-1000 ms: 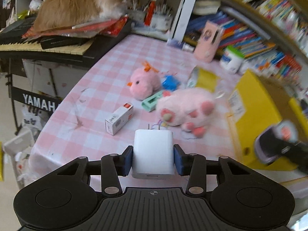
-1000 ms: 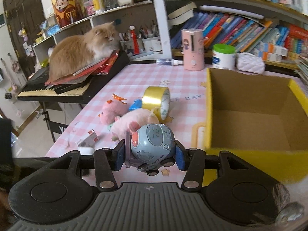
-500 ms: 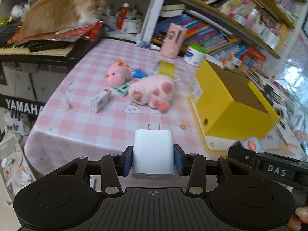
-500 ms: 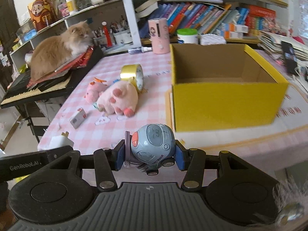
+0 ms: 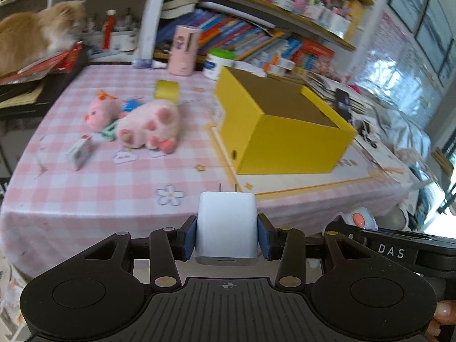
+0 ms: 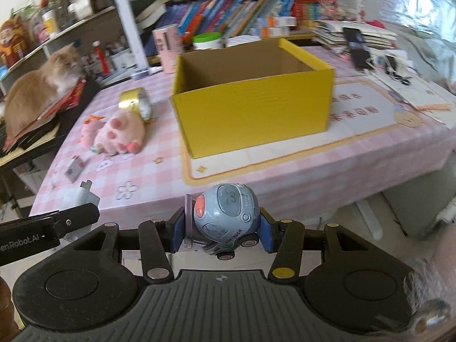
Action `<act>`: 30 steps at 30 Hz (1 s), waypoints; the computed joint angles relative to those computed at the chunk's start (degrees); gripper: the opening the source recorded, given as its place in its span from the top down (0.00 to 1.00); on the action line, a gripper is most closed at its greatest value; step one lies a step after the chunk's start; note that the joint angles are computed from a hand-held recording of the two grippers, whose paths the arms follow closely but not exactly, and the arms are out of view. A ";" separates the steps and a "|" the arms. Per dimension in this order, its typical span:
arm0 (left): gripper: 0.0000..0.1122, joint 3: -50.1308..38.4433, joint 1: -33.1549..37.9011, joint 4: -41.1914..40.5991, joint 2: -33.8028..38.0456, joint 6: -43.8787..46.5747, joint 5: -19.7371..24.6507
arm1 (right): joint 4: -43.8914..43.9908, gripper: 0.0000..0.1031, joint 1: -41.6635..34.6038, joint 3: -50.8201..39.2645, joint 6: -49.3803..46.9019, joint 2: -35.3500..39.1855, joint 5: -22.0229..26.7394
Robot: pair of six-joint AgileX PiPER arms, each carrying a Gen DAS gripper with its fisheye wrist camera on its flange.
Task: Organize objects
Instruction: 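Carry the charger and toy car with both grippers over the yellow box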
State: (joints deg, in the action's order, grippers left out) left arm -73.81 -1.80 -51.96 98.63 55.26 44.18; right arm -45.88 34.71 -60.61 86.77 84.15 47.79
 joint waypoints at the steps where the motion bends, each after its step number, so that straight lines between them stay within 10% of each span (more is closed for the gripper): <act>1: 0.63 -0.21 -0.44 -0.06 0.13 0.16 0.21 | -0.12 0.54 0.16 0.55 0.56 -0.48 0.63; 30: 0.63 -7.68 -11.30 4.62 5.18 -4.55 -1.16 | 4.75 0.54 -11.30 5.11 -6.82 -5.21 -1.81</act>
